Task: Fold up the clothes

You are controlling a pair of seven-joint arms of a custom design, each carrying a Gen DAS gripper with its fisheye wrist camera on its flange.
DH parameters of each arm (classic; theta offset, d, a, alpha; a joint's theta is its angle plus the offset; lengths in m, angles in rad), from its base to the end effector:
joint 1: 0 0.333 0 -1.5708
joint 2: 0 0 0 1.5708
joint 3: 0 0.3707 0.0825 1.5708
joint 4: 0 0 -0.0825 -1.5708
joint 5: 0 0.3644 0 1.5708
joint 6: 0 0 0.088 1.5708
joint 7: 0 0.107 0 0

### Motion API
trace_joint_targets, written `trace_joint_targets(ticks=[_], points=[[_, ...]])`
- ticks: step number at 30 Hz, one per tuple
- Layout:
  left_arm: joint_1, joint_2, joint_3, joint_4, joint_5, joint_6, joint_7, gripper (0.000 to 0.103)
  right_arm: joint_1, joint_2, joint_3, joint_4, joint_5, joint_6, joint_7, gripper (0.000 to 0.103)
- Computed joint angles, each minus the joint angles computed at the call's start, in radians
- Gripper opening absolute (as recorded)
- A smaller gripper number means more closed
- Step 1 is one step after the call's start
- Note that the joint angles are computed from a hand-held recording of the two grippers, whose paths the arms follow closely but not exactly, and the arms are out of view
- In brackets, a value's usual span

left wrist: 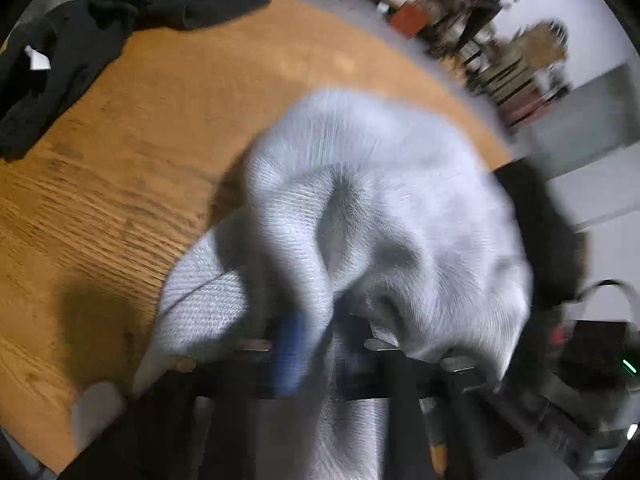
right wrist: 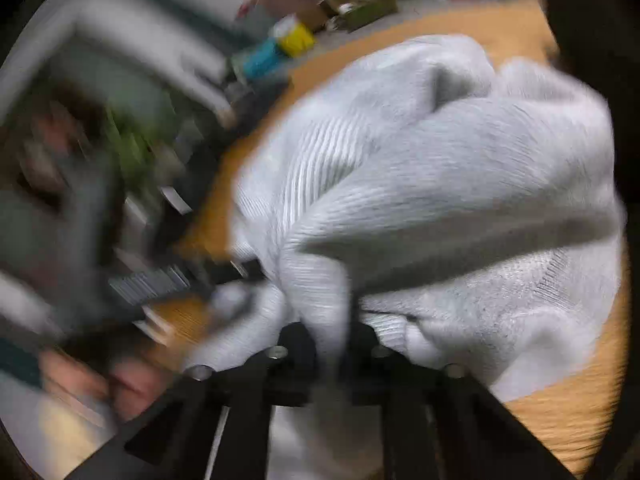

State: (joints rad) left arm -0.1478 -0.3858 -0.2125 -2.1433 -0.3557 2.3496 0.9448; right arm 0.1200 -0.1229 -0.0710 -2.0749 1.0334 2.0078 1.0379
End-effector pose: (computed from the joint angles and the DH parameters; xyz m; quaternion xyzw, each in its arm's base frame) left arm 0.4087 -0.1814 0.6771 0.8005 -0.5128 0.3088 0.0289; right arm 0.5071 0.0744 0.5774 -0.6701 0.5844 0.2165 0.4031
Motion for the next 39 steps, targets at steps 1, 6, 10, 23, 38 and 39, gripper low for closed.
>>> trace_joint_targets(ticks=[1,6,10,23,38,39], points=[[-0.006,-0.050,0.022,-0.011,-0.019,0.030,0.034,0.011,-0.035,-0.017,0.003,0.020,0.054,-0.012,-0.025,0.009],[0.001,-0.360,0.068,-0.021,0.003,-0.020,0.136,0.005,-0.038,-0.196,-0.139,0.063,0.175,-0.067,-0.199,0.009],[0.064,-0.592,0.036,-0.025,0.085,-0.253,0.114,0.001,-0.063,-0.375,-0.226,0.005,0.076,-0.197,-0.241,0.009],[0.128,-0.410,-0.008,-0.095,-0.010,-0.411,0.061,0.076,-0.072,-0.557,-0.098,-0.216,-0.676,-0.208,-0.044,0.062],[-0.069,0.468,-0.065,0.587,0.280,-0.629,0.117,0.076,-0.003,-0.057,-0.003,0.085,-0.980,0.081,0.014,0.084],[-0.088,0.511,-0.056,0.632,0.295,-0.658,0.098,0.076,0.000,-0.040,0.009,0.094,-0.995,0.084,0.017,0.085]])
